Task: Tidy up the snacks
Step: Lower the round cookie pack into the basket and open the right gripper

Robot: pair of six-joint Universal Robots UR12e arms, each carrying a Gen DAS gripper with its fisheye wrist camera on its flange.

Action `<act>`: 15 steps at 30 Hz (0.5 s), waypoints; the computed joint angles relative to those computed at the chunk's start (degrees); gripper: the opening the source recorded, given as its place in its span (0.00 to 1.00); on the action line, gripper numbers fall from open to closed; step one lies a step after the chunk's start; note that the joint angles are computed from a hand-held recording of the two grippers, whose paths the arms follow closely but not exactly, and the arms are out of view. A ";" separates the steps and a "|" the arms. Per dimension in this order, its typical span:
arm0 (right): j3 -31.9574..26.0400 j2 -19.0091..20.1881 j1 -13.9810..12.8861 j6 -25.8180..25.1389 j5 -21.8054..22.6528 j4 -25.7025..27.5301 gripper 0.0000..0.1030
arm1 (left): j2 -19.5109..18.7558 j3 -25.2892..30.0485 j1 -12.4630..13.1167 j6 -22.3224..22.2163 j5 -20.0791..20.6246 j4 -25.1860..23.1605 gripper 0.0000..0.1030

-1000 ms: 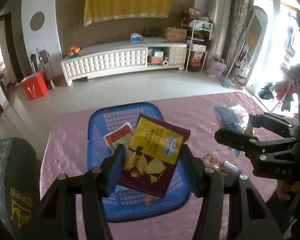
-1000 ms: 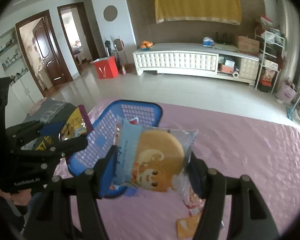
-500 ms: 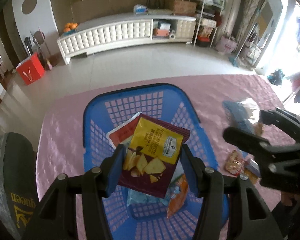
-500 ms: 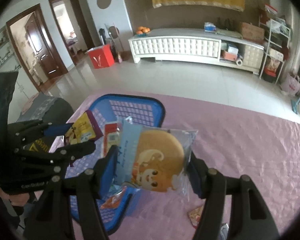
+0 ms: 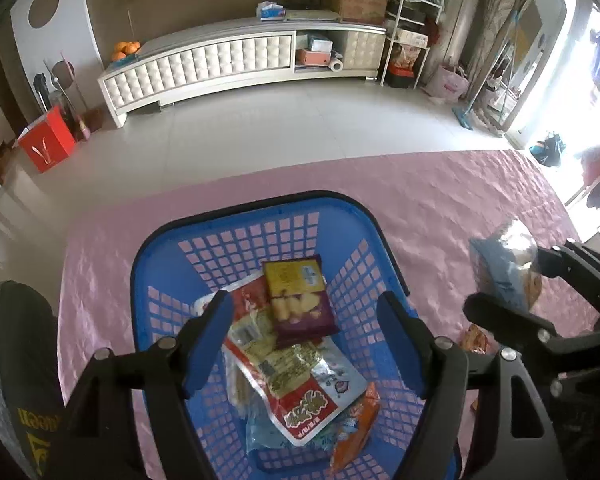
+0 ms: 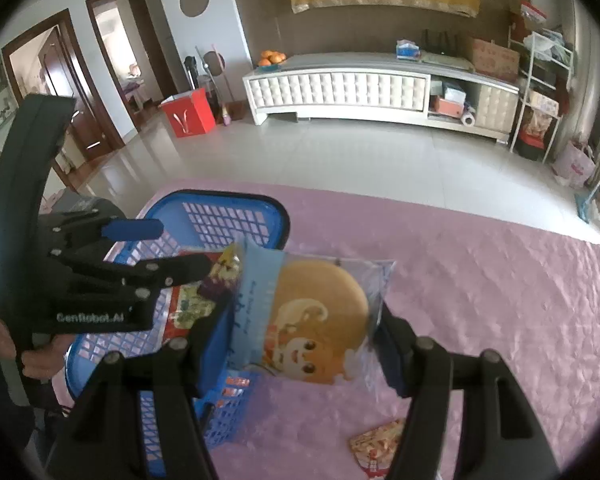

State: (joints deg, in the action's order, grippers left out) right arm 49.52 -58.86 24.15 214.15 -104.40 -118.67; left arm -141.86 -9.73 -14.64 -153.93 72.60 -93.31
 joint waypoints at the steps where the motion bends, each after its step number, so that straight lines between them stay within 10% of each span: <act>1: -0.22 0.12 0.10 0.20 0.20 -0.03 0.66 | 0.67 -1.11 0.14 -0.10 0.00 0.51 0.70; 15: -11.56 5.55 1.22 -1.38 1.99 4.73 0.66 | 9.74 -16.11 3.86 -1.16 -1.49 9.98 0.70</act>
State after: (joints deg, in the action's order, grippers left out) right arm 37.96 -53.31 25.37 212.76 -102.40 -113.94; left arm -132.13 -25.84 -10.78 -155.09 71.11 -83.34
